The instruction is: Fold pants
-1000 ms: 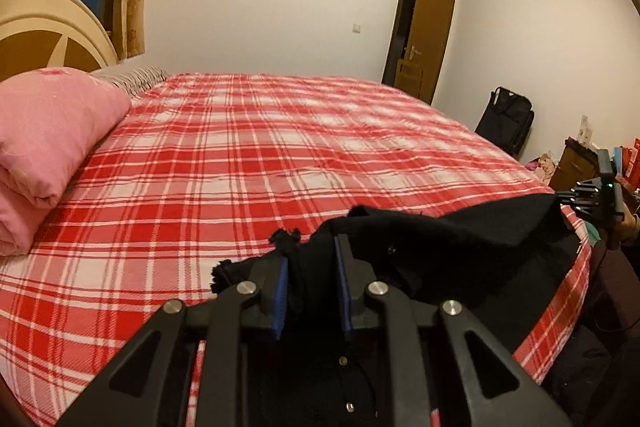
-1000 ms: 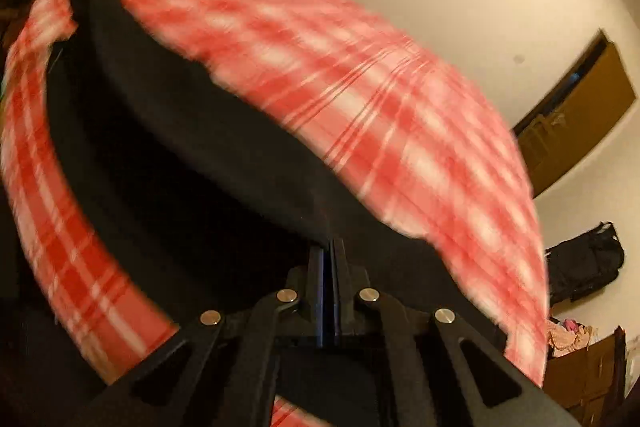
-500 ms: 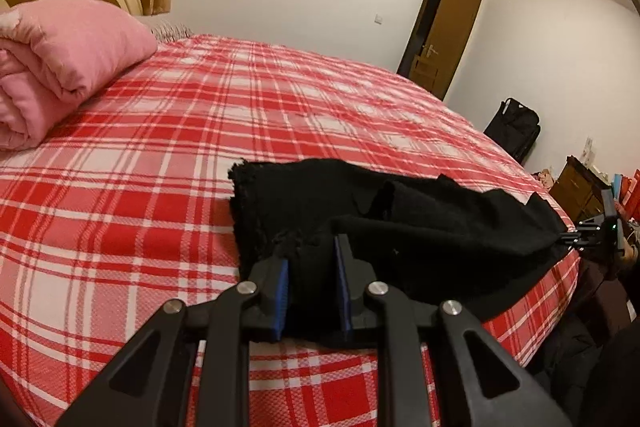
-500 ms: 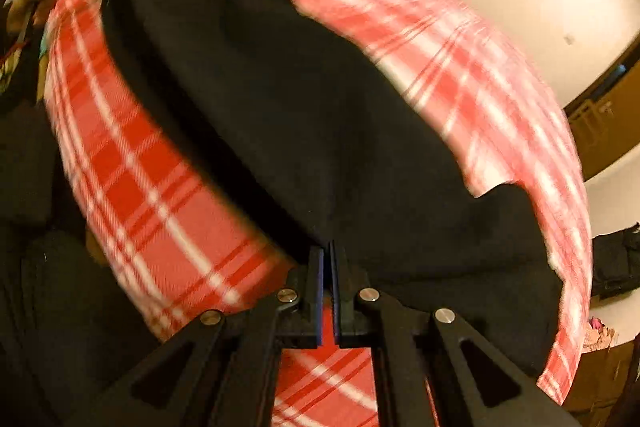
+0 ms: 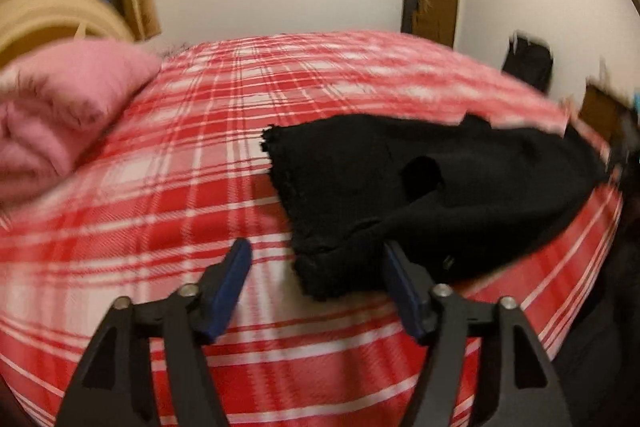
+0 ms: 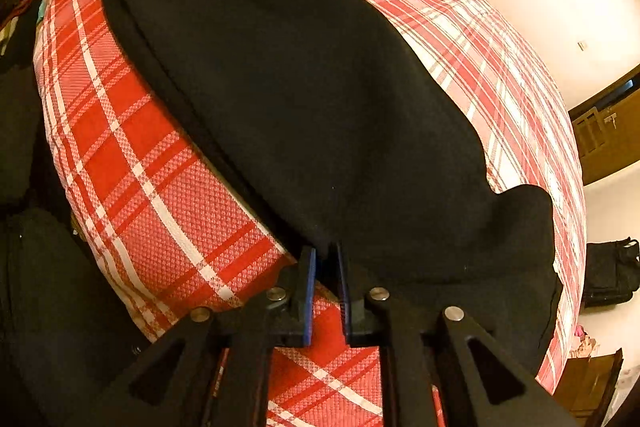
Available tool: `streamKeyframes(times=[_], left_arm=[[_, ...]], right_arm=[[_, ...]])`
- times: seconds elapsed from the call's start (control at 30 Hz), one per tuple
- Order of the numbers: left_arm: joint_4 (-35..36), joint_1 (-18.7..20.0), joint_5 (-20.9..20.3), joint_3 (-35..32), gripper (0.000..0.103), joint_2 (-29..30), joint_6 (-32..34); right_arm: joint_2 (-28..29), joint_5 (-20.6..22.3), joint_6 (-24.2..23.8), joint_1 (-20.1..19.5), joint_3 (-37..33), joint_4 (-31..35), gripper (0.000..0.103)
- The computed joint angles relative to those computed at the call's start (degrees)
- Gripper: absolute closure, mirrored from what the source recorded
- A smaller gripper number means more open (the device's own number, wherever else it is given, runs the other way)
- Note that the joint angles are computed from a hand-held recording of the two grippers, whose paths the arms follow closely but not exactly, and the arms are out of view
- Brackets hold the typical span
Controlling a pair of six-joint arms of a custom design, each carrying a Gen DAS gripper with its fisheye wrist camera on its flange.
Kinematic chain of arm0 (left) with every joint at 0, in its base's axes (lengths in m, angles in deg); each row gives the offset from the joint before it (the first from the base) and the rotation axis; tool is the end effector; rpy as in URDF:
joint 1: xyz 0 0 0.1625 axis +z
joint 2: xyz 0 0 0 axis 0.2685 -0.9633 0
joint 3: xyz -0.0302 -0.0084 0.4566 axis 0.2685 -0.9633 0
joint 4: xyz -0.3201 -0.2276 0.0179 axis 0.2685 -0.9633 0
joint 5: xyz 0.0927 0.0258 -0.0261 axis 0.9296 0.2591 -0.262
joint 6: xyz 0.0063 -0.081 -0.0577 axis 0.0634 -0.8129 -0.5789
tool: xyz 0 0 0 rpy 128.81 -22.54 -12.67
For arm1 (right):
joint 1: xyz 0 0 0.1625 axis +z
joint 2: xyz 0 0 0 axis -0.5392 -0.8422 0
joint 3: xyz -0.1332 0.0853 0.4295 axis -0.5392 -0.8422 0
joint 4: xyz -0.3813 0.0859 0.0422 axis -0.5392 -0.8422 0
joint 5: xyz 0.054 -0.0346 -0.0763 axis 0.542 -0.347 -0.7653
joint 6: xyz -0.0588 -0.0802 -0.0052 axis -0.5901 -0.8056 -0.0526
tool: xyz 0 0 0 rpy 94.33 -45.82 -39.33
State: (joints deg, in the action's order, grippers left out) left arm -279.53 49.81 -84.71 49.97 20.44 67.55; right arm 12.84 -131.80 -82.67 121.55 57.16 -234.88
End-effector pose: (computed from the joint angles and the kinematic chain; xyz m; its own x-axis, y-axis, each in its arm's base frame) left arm -0.0065 -0.4948 0.2541 -0.6693 0.1612 -0.7253 0.6297 0.6412 -0.4386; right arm 0.0630 -0.5434 0.2070 -0.1965 -0.7165 0.6694 -0.7662 0.5382 0.3511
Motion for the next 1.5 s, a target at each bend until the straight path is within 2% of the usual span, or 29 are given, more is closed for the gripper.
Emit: streamKeyframes(times=[0.03,0.07,0.1,0.2,0.27,0.33,0.4,0.43,0.53,0.63,0.7,0.87,0.93,1.0,1.07,1.2,1.3,1.37,1.5], left_arm=[[-0.4,-0.2,1.4,0.2,0.023,0.0,2.2],[-0.6,-0.3,2.7,0.2,0.023,0.0,3.7],[-1.0,-0.3,4.1,0.2,0.023,-0.1,4.9],[2.2,0.8,6.5,0.0,0.023,-1.9,4.2],[4.2,1.5,8.1,0.5,0.024,-3.4,3.2],[3.2,1.6,9.3,1.3,0.024,-5.3,-0.7],[-0.2,1.0,6.3,2.4,0.023,-7.0,-3.4],[-2.1,0.3,4.9,2.7,0.02,-7.2,-4.1],[-7.9,-2.2,-0.1,1.8,0.015,-4.8,-3.6],[-5.1,-2.2,-8.4,-1.7,0.015,-1.1,-5.9],[-3.3,-2.2,-11.8,-3.7,0.015,2.5,-5.3],[1.6,-1.8,-13.8,-5.8,0.015,8.9,-3.8],[3.8,-1.4,-12.6,-6.0,0.016,10.4,-4.3],[5.2,-1.0,-12.5,-5.7,0.016,10.6,-5.3],[4.1,-1.9,-11.0,-4.5,0.016,10.6,-4.7],[3.2,-4.5,-9.2,-3.0,0.016,9.3,-4.6],[1.7,-6.7,-6.6,-2.2,0.016,10.1,-1.7],[1.1,-7.9,-5.5,-2.0,0.016,11.0,0.7],[0.3,-9.3,-4.0,-1.8,0.016,12.0,2.2]], right_arm=[[-0.4,-0.7,-0.1,0.0,0.2,0.7,0.087],[-1.0,-1.4,0.4,0.3,0.1,2.9,0.081],[-2.6,-1.4,1.4,0.6,-0.1,6.5,0.079],[-8.3,3.4,7.1,1.5,-1.6,20.1,0.078],[-9.3,6.1,9.2,2.6,-3.2,23.4,0.078],[-8.2,9.4,12.1,4.0,-6.7,26.5,0.078],[-5.2,12.4,14.6,5.1,-10.5,28.0,0.078],[-3.4,14.2,16.3,5.6,-12.6,28.8,0.078],[3.2,20.4,25.3,6.2,-21.8,35.0,0.078],[10.1,25.7,33.8,6.3,-30.6,39.6,0.078],[14.9,28.4,39.8,6.2,-36.8,44.4,0.078],[24.3,26.8,46.2,6.0,-49.3,52.9,0.078],[27.3,19.9,45.8,6.8,-51.1,49.3,0.078],[27.1,19.2,45.9,6.9,-50.4,47.2,0.078],[25.1,18.8,43.9,7.2,-47.1,43.6,0.078],[16.6,18.3,33.1,8.3,-34.0,37.7,0.078],[9.4,16.5,22.3,9.4,-19.7,30.0,0.078],[6.8,15.0,17.0,9.5,-12.5,25.1,0.078],[6.2,13.6,9.7,8.8,-4.5,15.3,0.078]])
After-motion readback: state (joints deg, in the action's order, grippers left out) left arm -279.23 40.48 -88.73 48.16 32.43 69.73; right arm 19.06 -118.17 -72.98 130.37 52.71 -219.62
